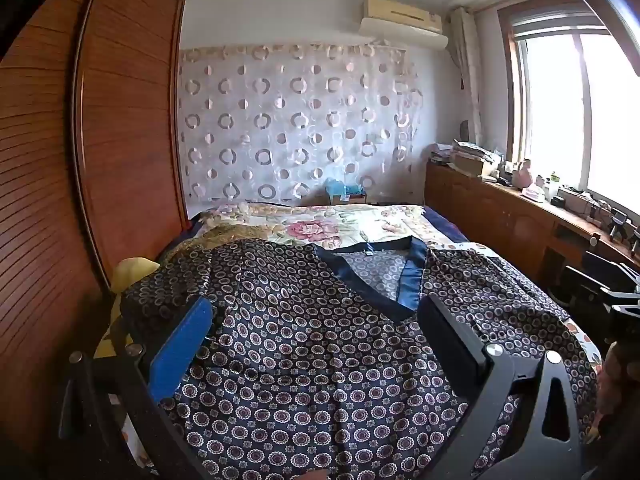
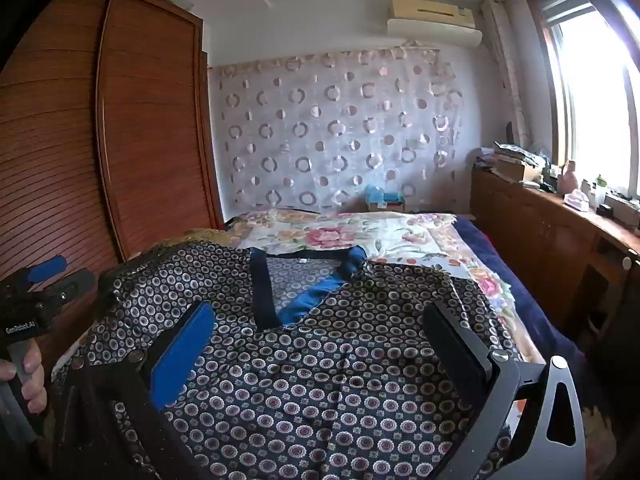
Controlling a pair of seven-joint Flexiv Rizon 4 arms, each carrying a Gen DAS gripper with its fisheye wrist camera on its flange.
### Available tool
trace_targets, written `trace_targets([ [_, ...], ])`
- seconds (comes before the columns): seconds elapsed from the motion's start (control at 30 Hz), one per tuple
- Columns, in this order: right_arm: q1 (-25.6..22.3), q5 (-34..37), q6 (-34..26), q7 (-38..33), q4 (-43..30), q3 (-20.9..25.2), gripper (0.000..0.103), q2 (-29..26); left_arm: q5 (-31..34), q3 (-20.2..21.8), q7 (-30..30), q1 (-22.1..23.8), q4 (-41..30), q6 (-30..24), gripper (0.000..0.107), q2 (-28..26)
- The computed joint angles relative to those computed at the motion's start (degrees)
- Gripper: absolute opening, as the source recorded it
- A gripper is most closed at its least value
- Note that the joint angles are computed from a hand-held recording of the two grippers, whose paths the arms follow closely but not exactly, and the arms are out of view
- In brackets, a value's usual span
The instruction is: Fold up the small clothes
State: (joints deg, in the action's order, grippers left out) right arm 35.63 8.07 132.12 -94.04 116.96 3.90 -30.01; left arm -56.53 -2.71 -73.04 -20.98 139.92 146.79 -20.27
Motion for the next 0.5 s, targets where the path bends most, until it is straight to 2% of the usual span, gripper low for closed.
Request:
trace_targets([
  [0.5,0.09,0.45,0.44,0.13,-0.15,0.1,0.103,-0.17,-0.64,-0.19,0.43,-0.45,0.29,0.14,0.103,0.36],
])
